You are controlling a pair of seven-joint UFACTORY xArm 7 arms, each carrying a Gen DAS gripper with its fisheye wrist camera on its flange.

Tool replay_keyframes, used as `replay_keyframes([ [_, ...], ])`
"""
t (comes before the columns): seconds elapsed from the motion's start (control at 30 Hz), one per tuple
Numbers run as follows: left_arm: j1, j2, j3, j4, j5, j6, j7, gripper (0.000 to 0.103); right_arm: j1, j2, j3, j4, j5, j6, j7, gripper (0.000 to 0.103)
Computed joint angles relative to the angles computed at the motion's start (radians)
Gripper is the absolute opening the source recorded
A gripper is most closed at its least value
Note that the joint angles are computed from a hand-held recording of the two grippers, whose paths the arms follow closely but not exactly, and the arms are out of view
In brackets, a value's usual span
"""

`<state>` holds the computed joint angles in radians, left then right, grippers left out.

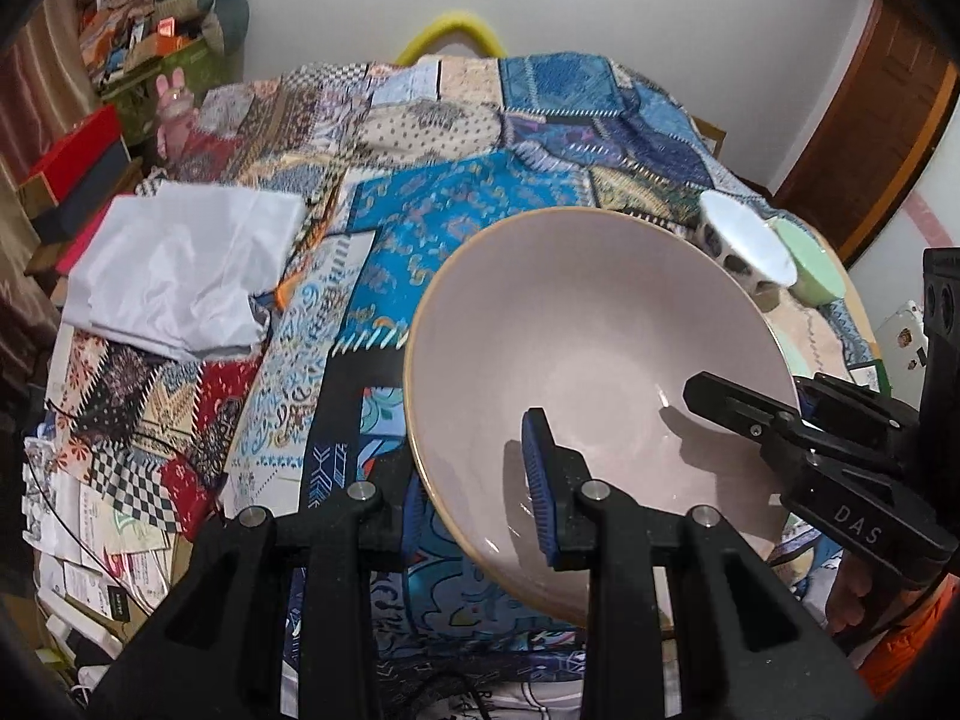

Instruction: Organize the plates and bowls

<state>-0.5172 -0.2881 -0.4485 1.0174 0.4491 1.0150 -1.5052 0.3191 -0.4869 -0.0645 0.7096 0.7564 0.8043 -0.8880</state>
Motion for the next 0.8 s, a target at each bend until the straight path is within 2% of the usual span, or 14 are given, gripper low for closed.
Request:
replay_keyframes([
  [0.23,0.002,-0.006,0.03,-0.074,-0.061,-0.072,0.021,0.029,-0.001,0.05,0.025,0.009,-0.026,0.0,0.019,0.022],
  [0.57,0.013,-0.022,0.044,-0.147,-0.115,-0.118,0.032,0.029,0.006,0.098,0.058,0.011,-0.05,-0.011,0.028,0.022],
  [0.8,0.026,-0.028,0.04,-0.171,-0.114,-0.139,0.025,0.029,0.014,0.117,0.071,0.015,-0.061,-0.031,0.025,0.023],
])
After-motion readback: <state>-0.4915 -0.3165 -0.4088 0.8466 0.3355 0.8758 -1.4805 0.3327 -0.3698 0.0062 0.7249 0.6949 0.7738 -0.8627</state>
